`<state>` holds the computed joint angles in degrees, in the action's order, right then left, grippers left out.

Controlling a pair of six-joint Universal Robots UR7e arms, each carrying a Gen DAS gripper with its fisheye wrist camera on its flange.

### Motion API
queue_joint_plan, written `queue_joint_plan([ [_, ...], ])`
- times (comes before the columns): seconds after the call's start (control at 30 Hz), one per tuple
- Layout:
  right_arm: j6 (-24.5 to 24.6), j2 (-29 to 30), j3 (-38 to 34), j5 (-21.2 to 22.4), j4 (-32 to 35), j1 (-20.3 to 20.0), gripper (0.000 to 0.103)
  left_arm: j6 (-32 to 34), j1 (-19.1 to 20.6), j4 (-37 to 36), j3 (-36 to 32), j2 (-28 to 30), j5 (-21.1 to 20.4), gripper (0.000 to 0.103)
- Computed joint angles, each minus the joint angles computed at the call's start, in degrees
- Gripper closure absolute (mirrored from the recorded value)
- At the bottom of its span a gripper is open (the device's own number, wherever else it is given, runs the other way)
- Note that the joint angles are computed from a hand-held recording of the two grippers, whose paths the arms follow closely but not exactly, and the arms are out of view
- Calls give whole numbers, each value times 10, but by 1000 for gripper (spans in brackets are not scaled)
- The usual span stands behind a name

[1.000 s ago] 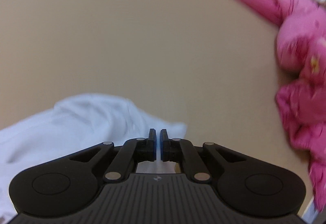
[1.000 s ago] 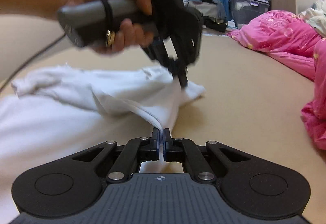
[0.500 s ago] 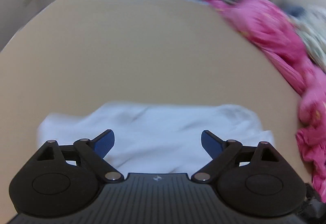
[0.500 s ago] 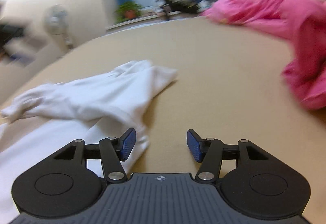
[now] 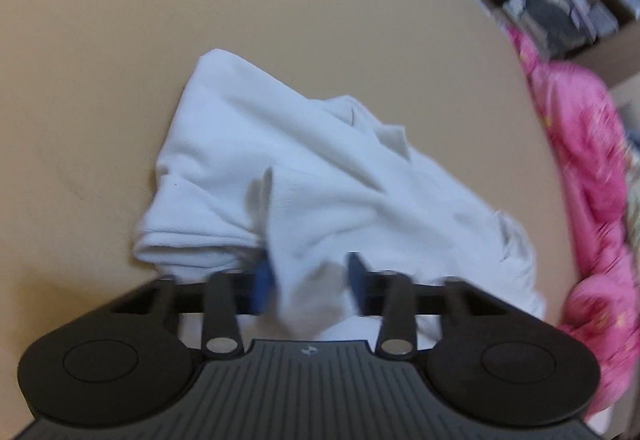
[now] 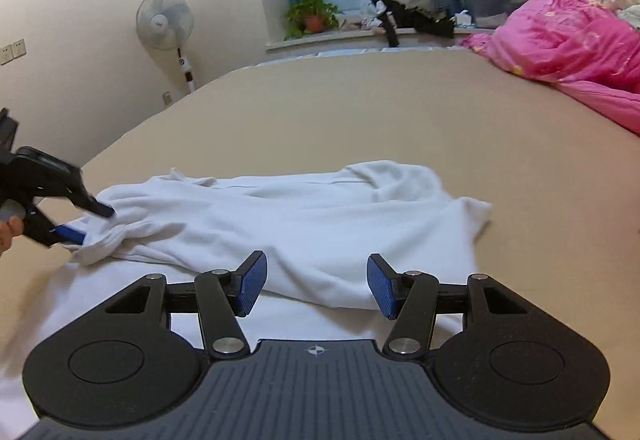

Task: Fold small clothes

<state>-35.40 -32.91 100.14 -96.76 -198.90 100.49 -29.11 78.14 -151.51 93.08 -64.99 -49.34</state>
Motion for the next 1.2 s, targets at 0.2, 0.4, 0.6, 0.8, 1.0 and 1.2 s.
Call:
queue_joint_plan([
  [0.2, -18, 22, -28, -32, 21, 17, 45, -70, 11, 54, 9, -20, -68, 56],
  [0.4, -72, 77, -126, -101, 88, 31, 55, -31, 8, 28, 3, -12, -79, 96],
  [0.6, -15, 44, -116, -56, 196, 14, 89, 114, -29, -68, -3, -30, -40, 96],
  [0.8, -20, 35, -76, -34, 195, 10, 87, 146, -3, 39, -5, -22, 38, 92],
  [1.0, 13, 16, -48, -14, 124, 9, 72, 94, 5, -21, 60, -41, 46, 26],
  [1.2, 53, 48, -137, -42, 73, -3, 68, 150, -26, -131, 124, -61, 81, 18],
])
